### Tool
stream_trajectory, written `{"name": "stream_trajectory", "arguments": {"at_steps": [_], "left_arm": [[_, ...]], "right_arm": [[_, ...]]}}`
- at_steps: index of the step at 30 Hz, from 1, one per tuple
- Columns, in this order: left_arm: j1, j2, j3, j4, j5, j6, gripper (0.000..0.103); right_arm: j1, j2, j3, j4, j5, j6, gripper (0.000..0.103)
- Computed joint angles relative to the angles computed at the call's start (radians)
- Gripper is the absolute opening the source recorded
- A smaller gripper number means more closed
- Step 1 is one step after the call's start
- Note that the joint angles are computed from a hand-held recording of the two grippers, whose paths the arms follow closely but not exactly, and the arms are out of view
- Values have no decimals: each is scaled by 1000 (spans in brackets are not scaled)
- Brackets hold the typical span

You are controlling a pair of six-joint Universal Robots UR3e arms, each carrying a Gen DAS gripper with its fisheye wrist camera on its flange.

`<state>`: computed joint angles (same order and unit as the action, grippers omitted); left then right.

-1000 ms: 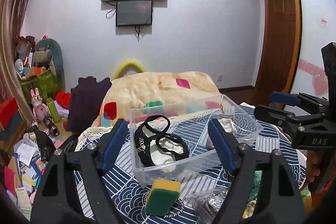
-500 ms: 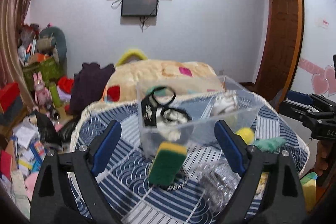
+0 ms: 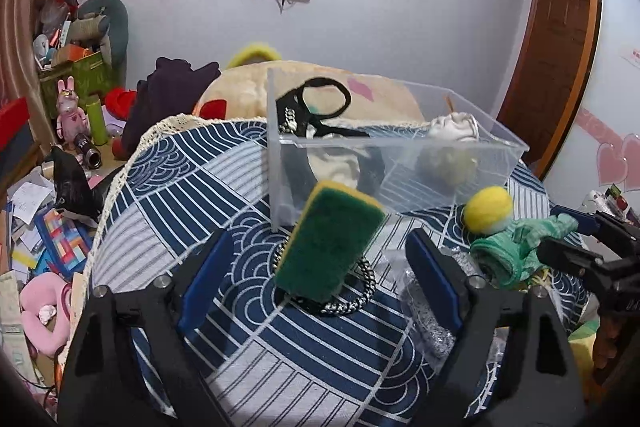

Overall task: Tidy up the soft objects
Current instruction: 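Grasp the green sponge with the left tool while the right tool releases the pouch into the box, then place the sponge in the box with the left tool while the right tool drops the green glove in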

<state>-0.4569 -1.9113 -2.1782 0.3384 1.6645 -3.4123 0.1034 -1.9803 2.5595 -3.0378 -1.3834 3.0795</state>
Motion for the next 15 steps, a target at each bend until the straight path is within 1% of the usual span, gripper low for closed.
{"name": "stream_trajectory", "arguments": {"at_steps": [1, 2, 6, 8, 10, 11, 12, 14, 15], "left_arm": [[-7, -11, 13, -10, 9, 0, 79], [-11, -19, 24, -19, 13, 0, 77], [-22, -51, 52, -25, 50, -16, 71], [-17, -61, 55, -31, 47, -21, 63], [-5, -63, 53, -36, 23, -23, 49], [-3, -64, 53, -39, 20, -24, 46], [-4, -66, 53, -38, 21, -26, 45], [-10, -70, 47, -20, 30, -30, 43], [-16, -69, 38, -5, 40, -31, 43]], "right_arm": [[1, 8, 7, -8, 0, -3, 82], [1, 12, 15, -16, 1, -4, 82], [-18, 7, 40, -29, 16, -7, 80], [-42, -14, 57, -27, 35, -11, 75], [-48, -23, 63, -28, 31, -12, 65], [-49, -22, 65, -32, 28, -9, 63], [-41, -8, 60, -41, 22, -2, 58], [-45, -12, 68, -50, 21, -1, 51], [-46, -14, 70, -53, 16, -2, 44]]}}
